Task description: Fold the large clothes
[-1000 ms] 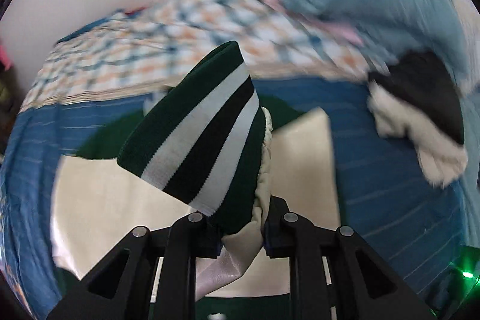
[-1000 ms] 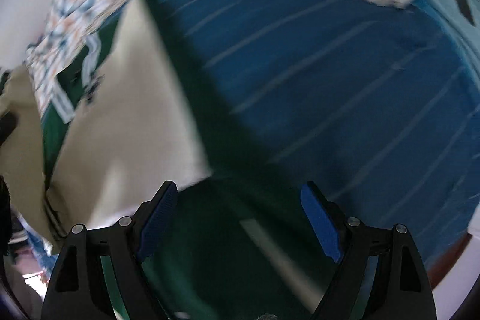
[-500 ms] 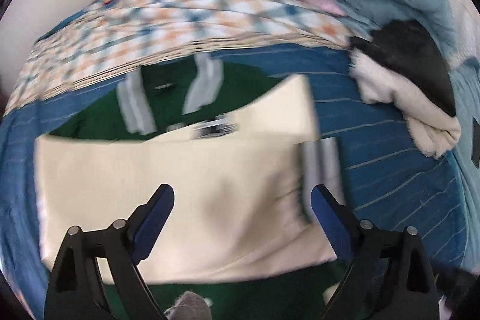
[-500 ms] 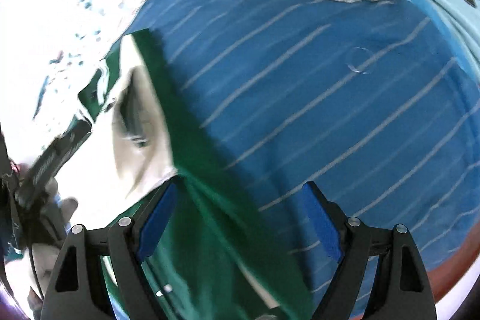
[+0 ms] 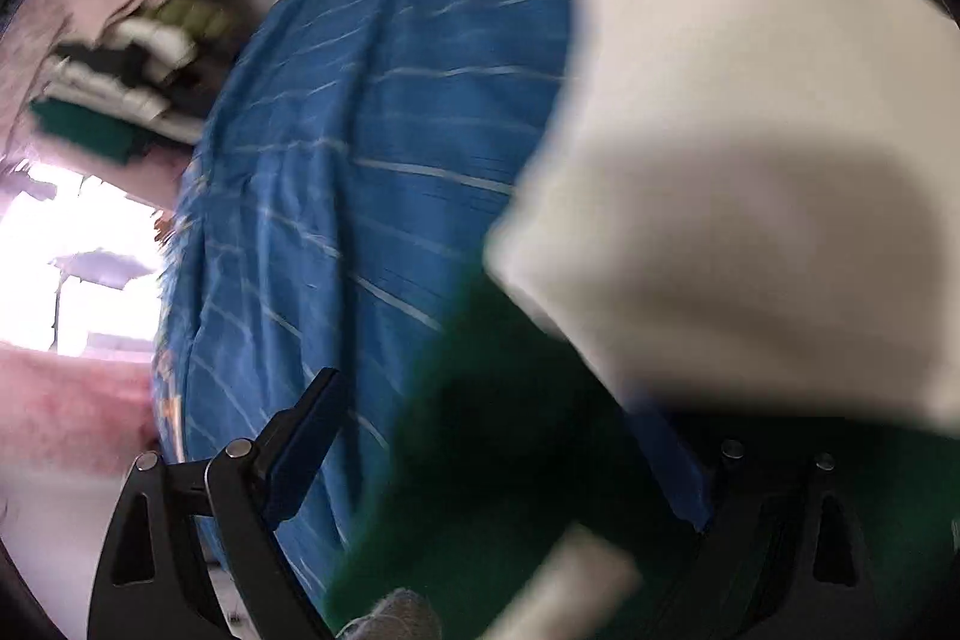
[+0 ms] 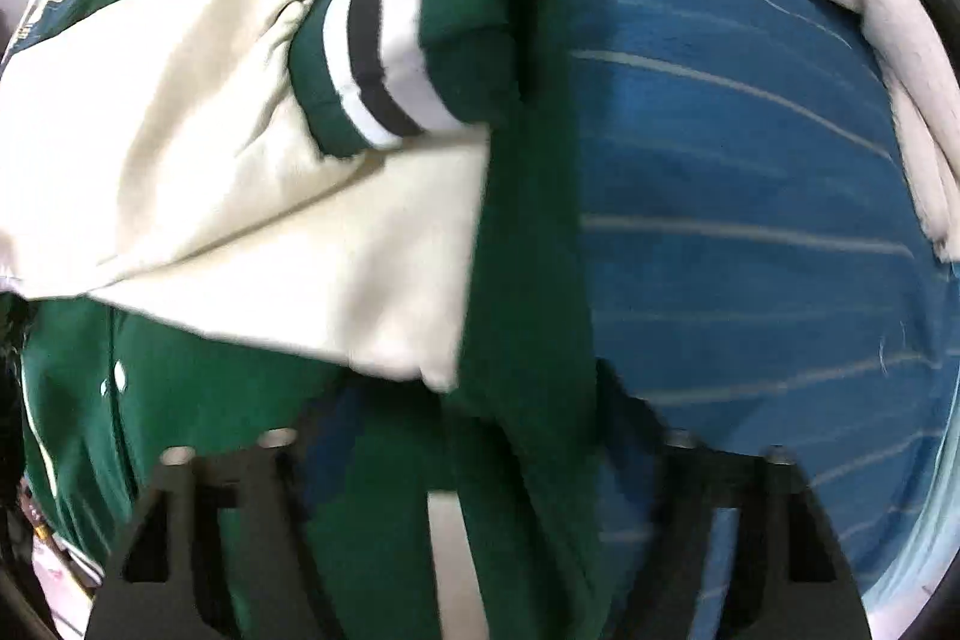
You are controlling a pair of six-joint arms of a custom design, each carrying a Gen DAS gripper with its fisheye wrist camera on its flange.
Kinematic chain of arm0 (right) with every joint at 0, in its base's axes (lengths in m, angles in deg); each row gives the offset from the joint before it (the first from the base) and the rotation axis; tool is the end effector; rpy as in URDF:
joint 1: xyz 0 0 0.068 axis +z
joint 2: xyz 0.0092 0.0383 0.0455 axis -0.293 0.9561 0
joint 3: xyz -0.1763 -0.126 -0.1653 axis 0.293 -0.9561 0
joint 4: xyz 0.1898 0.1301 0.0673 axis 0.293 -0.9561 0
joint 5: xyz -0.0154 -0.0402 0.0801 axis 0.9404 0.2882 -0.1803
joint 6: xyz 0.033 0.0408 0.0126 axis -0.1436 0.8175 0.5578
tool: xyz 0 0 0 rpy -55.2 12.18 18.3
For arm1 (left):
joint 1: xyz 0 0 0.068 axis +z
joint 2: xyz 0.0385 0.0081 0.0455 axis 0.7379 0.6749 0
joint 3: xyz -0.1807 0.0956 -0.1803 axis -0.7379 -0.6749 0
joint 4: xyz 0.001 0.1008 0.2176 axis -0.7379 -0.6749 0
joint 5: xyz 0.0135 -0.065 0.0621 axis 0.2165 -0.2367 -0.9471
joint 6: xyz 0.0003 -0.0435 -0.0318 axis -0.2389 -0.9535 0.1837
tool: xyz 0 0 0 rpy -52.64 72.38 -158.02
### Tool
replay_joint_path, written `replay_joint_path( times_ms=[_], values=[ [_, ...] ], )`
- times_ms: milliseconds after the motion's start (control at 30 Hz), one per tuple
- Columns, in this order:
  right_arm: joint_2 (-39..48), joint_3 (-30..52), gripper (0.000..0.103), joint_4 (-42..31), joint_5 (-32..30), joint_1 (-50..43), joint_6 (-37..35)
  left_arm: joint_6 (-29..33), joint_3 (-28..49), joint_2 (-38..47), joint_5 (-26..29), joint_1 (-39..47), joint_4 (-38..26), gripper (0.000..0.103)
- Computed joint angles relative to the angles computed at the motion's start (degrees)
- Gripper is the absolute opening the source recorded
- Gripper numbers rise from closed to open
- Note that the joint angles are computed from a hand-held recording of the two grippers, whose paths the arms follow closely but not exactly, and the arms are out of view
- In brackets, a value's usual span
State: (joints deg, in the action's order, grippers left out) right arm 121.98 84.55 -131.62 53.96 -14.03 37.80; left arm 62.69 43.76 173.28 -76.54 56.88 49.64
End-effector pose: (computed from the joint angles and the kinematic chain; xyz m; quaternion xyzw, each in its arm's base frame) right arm 0.2047 0.0116 0.1857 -0.3170 -0.9483 -0.0139 0.0002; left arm 0.4484 0.0868 0.1397 0.1498 0.9408 0.2566 0.1630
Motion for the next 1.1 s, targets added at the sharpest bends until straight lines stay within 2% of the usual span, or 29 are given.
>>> replay_joint_path(
  times_ms=[33, 67, 133, 167, 200, 267, 333, 400, 467, 500, 533, 567, 600, 633, 667, 733, 800, 833, 900, 967, 1000, 1033, 1100],
  values=[
    [-3.4, -1.5, 0.043, 1.1, -1.2, -3.3, 0.0, -1.9, 4.2, 2.4, 0.4, 0.2, -2.5, 0.095],
    [-6.9, -3.1, 0.043, 1.9, -2.8, -7.0, 0.0, -4.3, 10.4, 5.7, 1.1, 0.2, -7.1, 0.095],
    [-12.6, -5.7, 0.032, 1.1, -3.3, -15.7, -0.6, -5.6, 15.3, 8.4, 1.5, 0.0, -10.2, 0.095],
    [-15.0, -7.9, 0.032, 1.4, -4.7, -21.9, -1.9, -5.7, 17.0, 9.4, 1.8, -0.1, -11.3, 0.095],
    [-16.2, -10.8, 0.032, 3.0, -8.9, -29.1, -4.3, -5.7, 19.4, 10.6, 2.2, -0.1, -12.8, 0.095],
    [-12.7, -14.3, 0.032, 6.1, -15.7, -36.6, -8.4, -4.7, 21.3, 11.8, 2.7, -0.2, -13.8, 0.095],
    [-11.3, -12.1, 0.035, 4.2, -14.6, -34.4, -8.3, -3.6, 19.8, 10.7, 3.3, 0.1, -13.1, 0.096],
    [-12.0, -6.8, 0.043, -2.7, -10.2, -29.3, -4.5, -2.9, 19.0, 9.1, 3.8, 0.9, -14.4, 0.095],
    [-15.9, -2.0, 0.044, -10.2, -6.2, -21.8, 2.3, -1.5, 13.7, 4.5, 5.5, 2.0, -14.0, 0.095],
    [-17.9, 0.4, 0.044, -14.0, -4.1, -15.4, 8.5, 0.6, 7.6, -0.5, 7.0, 3.1, -12.9, 0.095],
    [-19.6, 3.5, 0.047, -18.2, -4.8, -8.2, 14.6, 2.2, 4.5, -3.2, 7.5, 3.7, -11.5, 0.095],
    [-20.5, 4.3, 0.047, -18.5, -4.1, -1.0, 21.4, 4.7, -1.6, -8.6, 8.7, 4.8, -10.8, 0.095],
    [-21.1, 5.1, 0.047, -16.7, -9.0, 6.2, 27.0, 6.9, -6.3, -12.4, 9.6, 5.9, -10.3, 0.095],
    [-21.3, 4.4, 0.047, -13.2, -9.3, 13.4, 33.8, 8.4, -8.9, -14.5, 9.8, 6.6, -10.2, 0.095],
    [-21.3, 2.0, 0.047, -6.9, -11.9, 20.1, 40.1, 10.9, -14.0, -18.3, 10.2, 7.7, -9.4, 0.095],
    [-15.8, -2.4, 0.047, 10.0, -16.3, 30.7, 50.6, 15.3, -21.9, -22.9, 9.4, 9.0, -5.7, 0.095],
    [-8.2, -3.7, 0.047, 20.8, -18.3, 35.5, 55.1, 16.7, -26.6, -24.5, 8.0, 10.2, -4.1, 0.095],
    [-1.5, -3.4, 0.047, 26.9, -20.3, 37.5, 55.9, 16.8, -27.3, -24.5, 7.8, 10.6, -4.4, 0.095],
    [6.0, -2.8, 0.047, 34.3, -19.4, 40.7, 57.1, 17.6, -30.6, -24.1, 6.6, 11.7, -1.8, 0.096],
    [11.9, 3.0, 0.022, 29.3, -16.9, 43.4, 59.1, 17.7, -33.2, -23.9, 6.4, 12.3, 0.8, 0.096],
    [12.7, 3.9, 0.017, 29.0, -17.0, 43.1, 59.3, 17.5, -33.3, -23.9, 6.6, 12.5, 0.9, 0.096],
    [12.1, 2.8, 0.005, 32.6, -18.5, 43.0, 60.6, 17.4, -33.2, -23.9, 7.1, 12.8, 0.9, 0.095],
    [10.1, 0.5, 0.0, 40.0, -21.2, 43.2, 62.0, 16.9, -32.7, -23.8, 7.3, 13.3, -0.1, 0.096]
  ],
)
